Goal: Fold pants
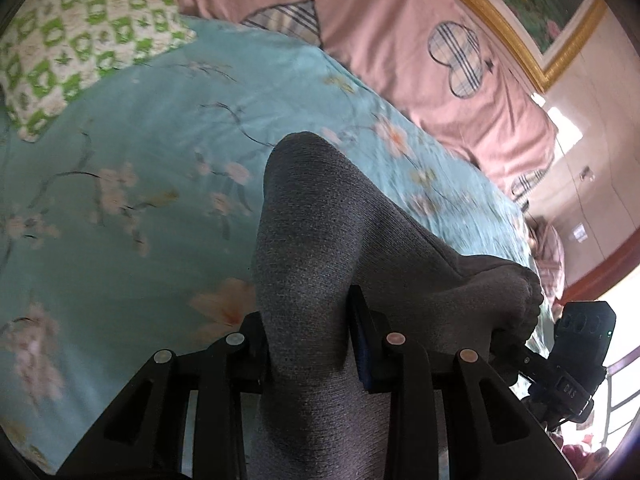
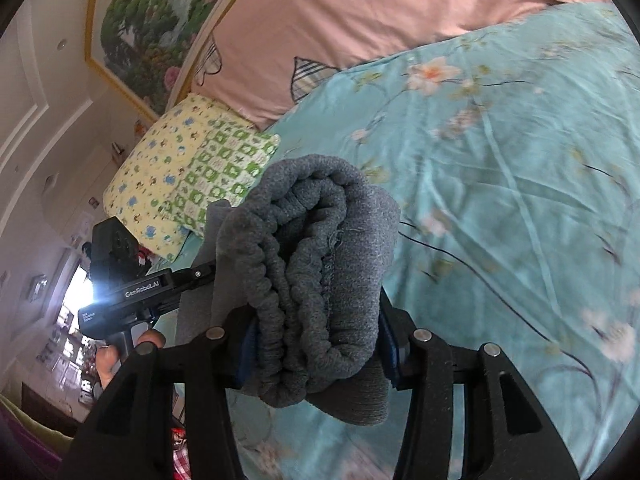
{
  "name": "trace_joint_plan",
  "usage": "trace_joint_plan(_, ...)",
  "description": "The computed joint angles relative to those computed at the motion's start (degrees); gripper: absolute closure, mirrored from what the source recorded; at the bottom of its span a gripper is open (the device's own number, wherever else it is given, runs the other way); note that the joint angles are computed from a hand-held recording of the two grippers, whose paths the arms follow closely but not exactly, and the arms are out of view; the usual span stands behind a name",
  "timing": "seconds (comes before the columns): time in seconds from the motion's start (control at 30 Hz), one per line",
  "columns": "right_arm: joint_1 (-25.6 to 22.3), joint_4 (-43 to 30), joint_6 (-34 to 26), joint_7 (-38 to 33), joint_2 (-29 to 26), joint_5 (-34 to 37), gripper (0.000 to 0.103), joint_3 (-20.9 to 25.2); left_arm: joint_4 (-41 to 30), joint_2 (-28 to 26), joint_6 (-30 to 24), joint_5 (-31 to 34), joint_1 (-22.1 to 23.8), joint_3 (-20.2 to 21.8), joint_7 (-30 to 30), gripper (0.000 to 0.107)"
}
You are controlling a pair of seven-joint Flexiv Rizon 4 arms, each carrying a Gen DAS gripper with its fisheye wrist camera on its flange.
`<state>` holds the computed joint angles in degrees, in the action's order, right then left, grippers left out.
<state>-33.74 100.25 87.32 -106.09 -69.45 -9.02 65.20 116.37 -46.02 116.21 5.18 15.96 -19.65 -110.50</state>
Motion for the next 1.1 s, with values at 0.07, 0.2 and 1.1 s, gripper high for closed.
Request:
trace_joint_plan(0.07,1.3,-1.6,-1.1,0.0,-0.5,-0.2,0.053,0.2,0.4,0.8,0.4,-1.2,-1.1,1.8,-0.2,0.075)
trace_joint_plan(0.2,4.8,-4.9,-2.9,-1.6,-0.6,0.3,0.053,-0.3,1.6,2.3,1.4,-2.8,-1.9,4.8,-0.6,0.075)
trace_joint_plan(1.1,23.6,-30.7,-19.6,-10.8,-1.1,10.7,0.049,-9.5,-5.8,-2.2,-2.2,-5.3,3.2,4.8,1.4,0.075)
